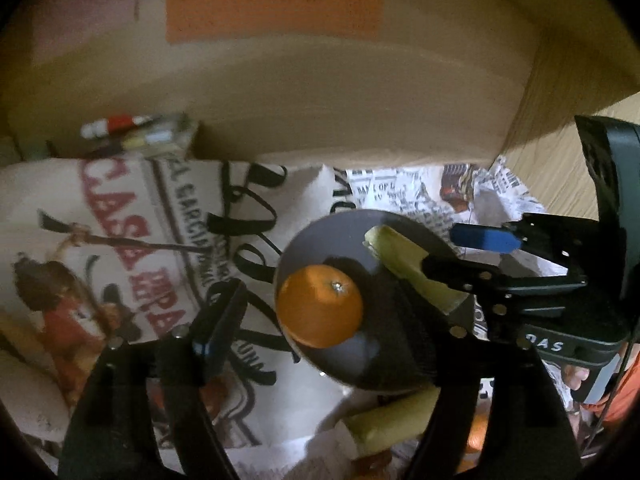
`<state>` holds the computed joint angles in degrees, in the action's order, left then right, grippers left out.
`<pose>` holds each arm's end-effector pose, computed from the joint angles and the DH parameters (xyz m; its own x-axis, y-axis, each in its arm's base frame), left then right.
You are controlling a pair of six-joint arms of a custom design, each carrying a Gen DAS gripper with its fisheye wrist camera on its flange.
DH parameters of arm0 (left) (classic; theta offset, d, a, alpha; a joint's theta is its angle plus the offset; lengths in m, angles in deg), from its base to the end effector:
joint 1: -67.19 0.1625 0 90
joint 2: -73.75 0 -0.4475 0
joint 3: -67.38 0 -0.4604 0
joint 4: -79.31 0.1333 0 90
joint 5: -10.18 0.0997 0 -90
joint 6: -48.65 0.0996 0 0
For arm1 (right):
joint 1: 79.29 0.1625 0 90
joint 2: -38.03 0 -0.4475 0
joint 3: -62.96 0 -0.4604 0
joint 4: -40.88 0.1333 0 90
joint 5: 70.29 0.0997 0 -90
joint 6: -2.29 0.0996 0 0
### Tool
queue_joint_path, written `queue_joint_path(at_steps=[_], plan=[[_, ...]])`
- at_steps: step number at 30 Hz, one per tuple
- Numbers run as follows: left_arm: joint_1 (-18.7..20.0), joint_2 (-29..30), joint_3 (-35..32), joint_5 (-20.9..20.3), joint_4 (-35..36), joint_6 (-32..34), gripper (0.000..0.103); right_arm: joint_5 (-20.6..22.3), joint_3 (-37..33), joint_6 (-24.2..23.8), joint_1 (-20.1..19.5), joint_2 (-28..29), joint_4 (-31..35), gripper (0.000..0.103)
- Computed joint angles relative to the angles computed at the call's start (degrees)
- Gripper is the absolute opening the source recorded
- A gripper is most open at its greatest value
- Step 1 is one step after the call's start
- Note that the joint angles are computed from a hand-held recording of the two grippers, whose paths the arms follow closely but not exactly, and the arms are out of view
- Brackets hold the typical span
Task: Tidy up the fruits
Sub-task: 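Carry the banana and orange onto the dark grey plate and open both tools, then lift both open tools away from the plate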
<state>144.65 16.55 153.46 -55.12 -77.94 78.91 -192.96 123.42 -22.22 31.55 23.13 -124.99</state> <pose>0.0014 -0.7993 0.3072 -0.7289 0.3373 -0.5958 0.6223 0.6892 -0.3711 0.3885 -0.7971 -0.0732 -0.6766 -0.3755 0.6334 -0.6460 0.7155 -0.2659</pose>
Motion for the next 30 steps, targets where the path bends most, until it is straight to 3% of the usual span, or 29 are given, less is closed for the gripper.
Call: queue_joint_path(at_steps=[18, 30], plan=[[1.1, -11.2, 15.3, 1.1, -4.1, 0.3, 0.084, 3.0, 18.8, 1.1, 2.6, -7.5, -12.2, 0.06], [3.5, -16.7, 23.2, 1.1, -5.3, -2.9, 0.086, 6.1, 25.2, 4.3, 3.7, -7.6, -13.5, 0.063]])
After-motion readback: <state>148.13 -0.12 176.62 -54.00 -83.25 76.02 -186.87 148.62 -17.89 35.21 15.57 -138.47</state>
